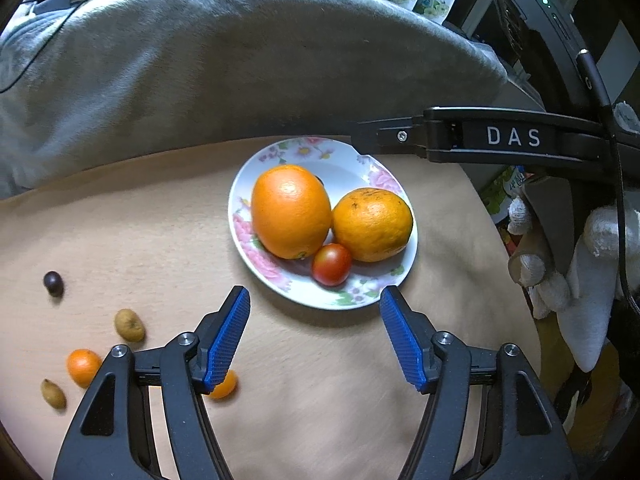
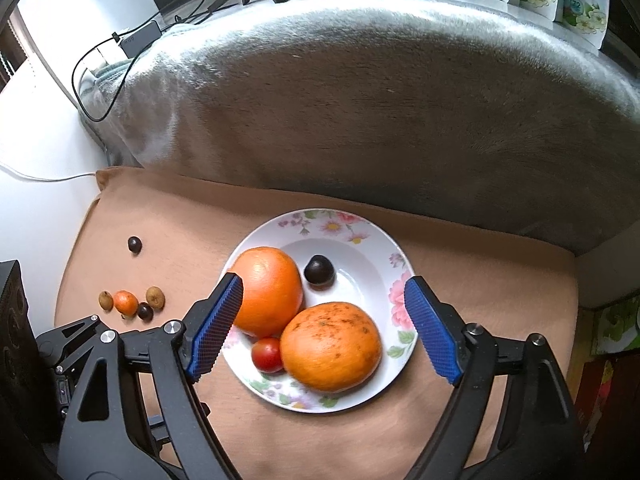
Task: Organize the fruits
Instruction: 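Move the left gripper to the small tangerine while the right moves to the orange kumquat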
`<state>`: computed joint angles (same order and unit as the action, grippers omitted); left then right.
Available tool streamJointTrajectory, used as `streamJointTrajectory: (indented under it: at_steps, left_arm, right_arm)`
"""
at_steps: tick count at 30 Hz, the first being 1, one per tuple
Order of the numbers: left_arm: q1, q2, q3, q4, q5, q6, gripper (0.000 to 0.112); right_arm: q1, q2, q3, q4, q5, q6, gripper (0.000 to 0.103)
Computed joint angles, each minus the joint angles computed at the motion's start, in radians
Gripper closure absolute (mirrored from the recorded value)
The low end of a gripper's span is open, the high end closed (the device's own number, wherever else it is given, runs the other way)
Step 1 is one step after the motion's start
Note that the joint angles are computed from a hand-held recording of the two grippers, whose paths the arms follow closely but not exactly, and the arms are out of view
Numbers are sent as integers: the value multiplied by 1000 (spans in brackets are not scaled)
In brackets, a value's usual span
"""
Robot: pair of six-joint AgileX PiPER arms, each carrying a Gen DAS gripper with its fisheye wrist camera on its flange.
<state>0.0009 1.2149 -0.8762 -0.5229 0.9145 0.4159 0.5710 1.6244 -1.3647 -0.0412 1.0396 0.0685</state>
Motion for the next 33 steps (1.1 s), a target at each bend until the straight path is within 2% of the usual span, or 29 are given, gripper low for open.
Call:
streamJointTrajectory:
  at_steps: [9,21,27,33]
  left_arm:
    - [201,-30,19,-52,112,170,45]
    - [564,0,36,-66,244,436,45]
    - [712,38,53,-48,254,555,45]
    - [791,80,61,-39,241,629,47]
  right_arm:
    - [100,-16,23,-27,-10,115,18]
    - [229,28,23,5,-31,187,18]
    - [274,70,8,40,-42,197,18]
    - [317,109,-3,75,-47,189,18]
